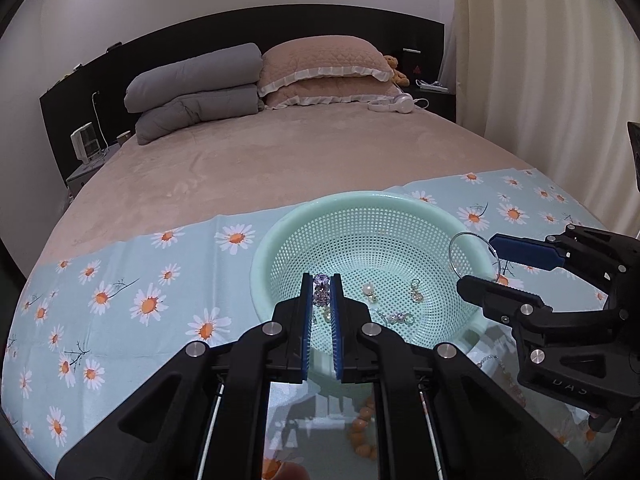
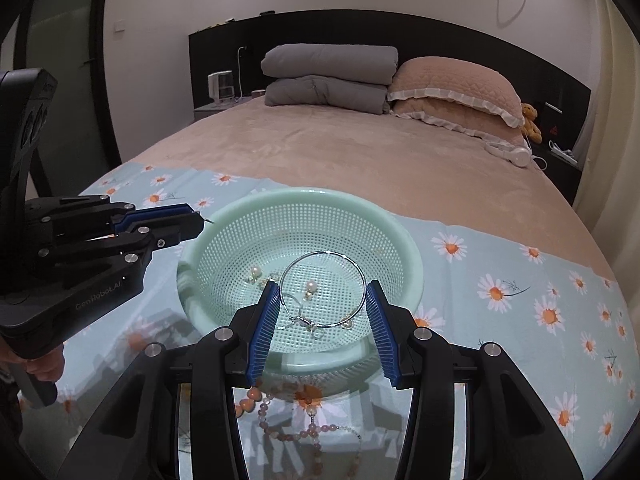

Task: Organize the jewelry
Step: 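Carry the ring and bangle over the green basket and open both grippers, then withdraw both grippers from the basket and move toward the bead strands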

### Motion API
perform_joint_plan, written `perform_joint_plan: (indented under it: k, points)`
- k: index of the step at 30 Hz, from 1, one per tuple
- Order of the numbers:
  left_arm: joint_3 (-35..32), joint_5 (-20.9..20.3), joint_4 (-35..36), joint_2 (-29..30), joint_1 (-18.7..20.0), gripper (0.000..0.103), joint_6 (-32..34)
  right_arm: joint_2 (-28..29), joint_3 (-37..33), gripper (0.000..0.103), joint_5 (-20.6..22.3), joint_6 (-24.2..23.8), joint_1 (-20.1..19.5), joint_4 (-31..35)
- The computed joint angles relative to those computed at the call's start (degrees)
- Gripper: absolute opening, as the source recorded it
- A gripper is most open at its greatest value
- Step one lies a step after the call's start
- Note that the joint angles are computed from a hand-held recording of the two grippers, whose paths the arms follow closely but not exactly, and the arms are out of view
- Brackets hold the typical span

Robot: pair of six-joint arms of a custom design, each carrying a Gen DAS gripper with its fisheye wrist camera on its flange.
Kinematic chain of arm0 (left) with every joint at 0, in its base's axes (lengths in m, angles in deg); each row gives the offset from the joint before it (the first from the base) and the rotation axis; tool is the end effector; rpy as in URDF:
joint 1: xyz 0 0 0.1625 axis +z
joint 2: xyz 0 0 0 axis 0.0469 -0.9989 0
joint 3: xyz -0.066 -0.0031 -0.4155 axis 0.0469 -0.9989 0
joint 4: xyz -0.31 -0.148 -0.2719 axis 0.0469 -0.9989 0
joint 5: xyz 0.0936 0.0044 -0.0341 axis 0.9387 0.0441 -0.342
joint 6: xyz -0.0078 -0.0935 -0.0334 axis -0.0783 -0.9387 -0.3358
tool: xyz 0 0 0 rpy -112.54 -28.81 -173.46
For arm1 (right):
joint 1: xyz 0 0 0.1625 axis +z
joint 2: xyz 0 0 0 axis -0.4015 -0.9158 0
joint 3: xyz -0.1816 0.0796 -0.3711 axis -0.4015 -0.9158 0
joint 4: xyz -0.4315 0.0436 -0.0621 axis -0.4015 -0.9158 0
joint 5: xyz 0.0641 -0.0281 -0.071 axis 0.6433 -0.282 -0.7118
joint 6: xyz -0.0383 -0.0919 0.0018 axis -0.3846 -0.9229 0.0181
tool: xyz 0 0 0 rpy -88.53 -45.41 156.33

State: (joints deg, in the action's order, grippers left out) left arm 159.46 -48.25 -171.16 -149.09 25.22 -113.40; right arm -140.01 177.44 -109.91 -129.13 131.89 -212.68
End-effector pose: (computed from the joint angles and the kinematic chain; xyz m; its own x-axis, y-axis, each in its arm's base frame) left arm -0.3553 -0.4392 0.1841 -0.6691 0.0816 -0.7387 0.6196 0.6102 -0.4938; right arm 0.2524 -0.4565 0.2687 -0.5936 -0.5061 0.6257 -0.7893 0.5177 -0.3301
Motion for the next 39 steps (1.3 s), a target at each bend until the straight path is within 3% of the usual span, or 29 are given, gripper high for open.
perform_joint_plan:
  k: [15,17,18,19,21,29,30,35,39]
  points:
    - [-0.27,-1.60,-4.47,2.75,2.96,0.009,3.76,2.83,-2.24,0.045,-0.02,3.24,-1.41,1.37]
    - [0.00,-2.49,-5.48,2.51,3.16,0.027,4.29,3.11,-2.84,0.057,-0.74,4.09,-1.25,2.10]
    - [0.05,-2.02,-5.37,2.55,3.04,0.055,3.92,3.32,-2.88,0.057,-1.30,3.82,-1.06,1.21]
    - [-0.02,-0.83,-4.24,2.46,2.92,0.065,2.84,3.26,-2.82,0.058,-1.60,3.70,-0.91,0.46]
    - [0.25,-0.87,-5.03,1.81,2.95,0.067,2.87,2.59,-2.67,0.059,-1.22,3.69,-0.89,0.44]
    - [1.50,3.71,5.20,-2.41,0.84,0.081,-5.93,-1.07,-0.76,0.065,-0.30,5.12,-0.96,-0.23]
    - [1.82,4.04,7.77,-3.24,0.26,0.087,-7.84,-1.83,-0.09,0.069,-0.29,5.19,-0.89,-0.40]
    - [4.17,4.00,24.48,-9.26,-4.12,0.092,-20.93,-8.92,5.24,0.084,0.12,5.02,-0.78,0.04]
    - [6.85,1.87,40.08,-15.39,-9.79,0.097,-35.08,-18.23,10.84,0.087,0.81,5.56,-1.55,2.98]
